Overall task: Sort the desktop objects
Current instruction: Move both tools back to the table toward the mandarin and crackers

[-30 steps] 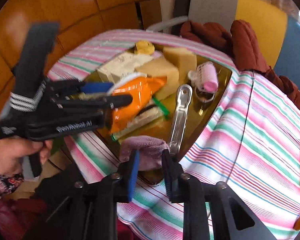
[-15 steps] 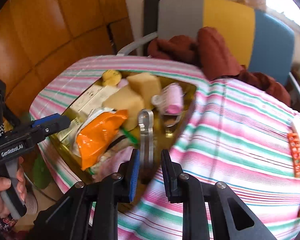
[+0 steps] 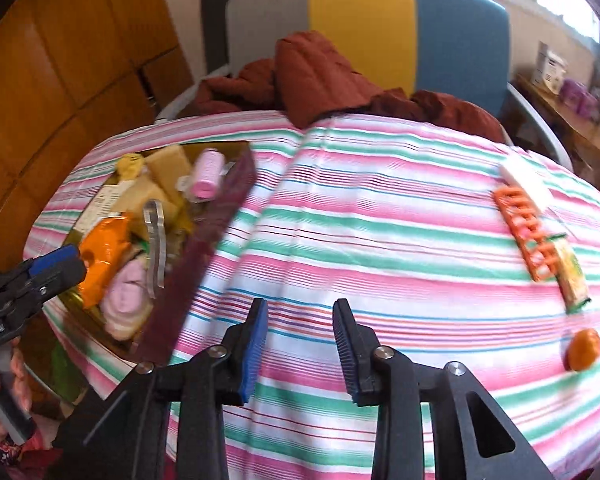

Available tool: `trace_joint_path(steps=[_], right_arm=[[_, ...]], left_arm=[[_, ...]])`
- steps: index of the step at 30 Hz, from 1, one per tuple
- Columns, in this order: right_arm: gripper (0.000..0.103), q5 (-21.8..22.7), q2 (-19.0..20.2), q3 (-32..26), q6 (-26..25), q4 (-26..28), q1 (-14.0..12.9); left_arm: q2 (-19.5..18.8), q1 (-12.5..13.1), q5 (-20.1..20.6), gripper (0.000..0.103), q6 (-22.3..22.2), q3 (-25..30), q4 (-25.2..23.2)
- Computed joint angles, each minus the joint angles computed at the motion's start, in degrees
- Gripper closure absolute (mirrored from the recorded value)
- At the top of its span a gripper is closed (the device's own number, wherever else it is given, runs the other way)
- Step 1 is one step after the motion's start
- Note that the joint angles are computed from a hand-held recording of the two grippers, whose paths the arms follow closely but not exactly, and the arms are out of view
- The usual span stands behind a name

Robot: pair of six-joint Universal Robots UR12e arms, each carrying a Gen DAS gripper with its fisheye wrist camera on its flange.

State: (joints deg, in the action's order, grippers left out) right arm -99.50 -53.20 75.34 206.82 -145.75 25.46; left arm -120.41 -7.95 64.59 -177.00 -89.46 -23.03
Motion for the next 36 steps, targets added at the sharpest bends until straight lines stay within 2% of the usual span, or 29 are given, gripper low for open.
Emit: trace_joint_path(steps=[3, 7, 9, 11, 13, 16, 19, 21, 24, 25, 26, 30, 34, 36], right_arm=[[0.058, -0.99, -1.14, 1.97, 0.90, 0.19, -0.64], [0.058, -2.91, -2.99, 4.99, 2.70, 0.56, -1.65], [0.053, -4.20, -3.93, 6.37, 3.76, 0.98, -2.22], [0.046, -7.07, -5.11, 7.90, 5.53, 1.60, -2.84], [0.044, -11.44, -6.33, 9.41, 7.90, 2.31, -3.38], [0.044, -17.48, -7.85, 10.84, 13.60, 6.95, -4.78], [0.044, -19.10, -9.10, 12.14, 19.25, 13.27, -7.01], [0.044, -17.74, -9.74, 13.33, 22.15, 15.76, -8.57], [0.044, -11.59, -10.27, 15.11, 23.59, 15.92, -10.74], [0.046, -9.50, -10.28, 15.49, 23.96, 15.42, -11.30], [0.052, -7.76, -10.23, 15.84, 23.95, 14.67, -11.78], [0.053, -7.32, -9.79, 15.40, 21.94, 14.02, -11.67], [0.053, -0.49, -9.06, 15.67, 16.62, 5.54, -11.29], [0.053, 4.23, -7.97, 14.78, 11.98, 1.13, -10.80]], left_arm=[[-0.45, -0.96, -1.41, 0.035, 1.37, 1.39, -3.99], [-1.10, -2.53, -2.55, 0.033, 4.59, 3.03, -7.39], [-1.54, -3.42, -2.80, 0.033, 6.35, 4.04, -9.32], [-2.10, -4.18, -3.15, 0.033, 7.53, 5.17, -11.02], [-2.49, -4.87, -2.68, 0.033, 8.21, 5.76, -11.50], [-3.04, -5.58, -1.70, 0.033, 8.66, 6.46, -11.87], [-3.51, -5.84, -1.56, 0.033, 8.55, 7.00, -12.78], [-3.71, -5.92, -1.24, 0.033, 8.76, 7.15, -13.50], [-4.11, -6.12, -0.55, 0.033, 8.63, 7.47, -14.40], [-4.26, -6.19, -0.55, 0.033, 8.49, 7.61, -14.70], [-4.41, -6.21, -0.75, 0.033, 8.32, 7.75, -14.94], [-4.55, -6.24, -0.79, 0.033, 7.73, 7.86, -14.83], [-4.83, -6.33, -0.51, 0.033, 7.07, 8.26, -14.73], [-5.04, -6.40, -0.38, 0.033, 6.68, 8.58, -14.94]])
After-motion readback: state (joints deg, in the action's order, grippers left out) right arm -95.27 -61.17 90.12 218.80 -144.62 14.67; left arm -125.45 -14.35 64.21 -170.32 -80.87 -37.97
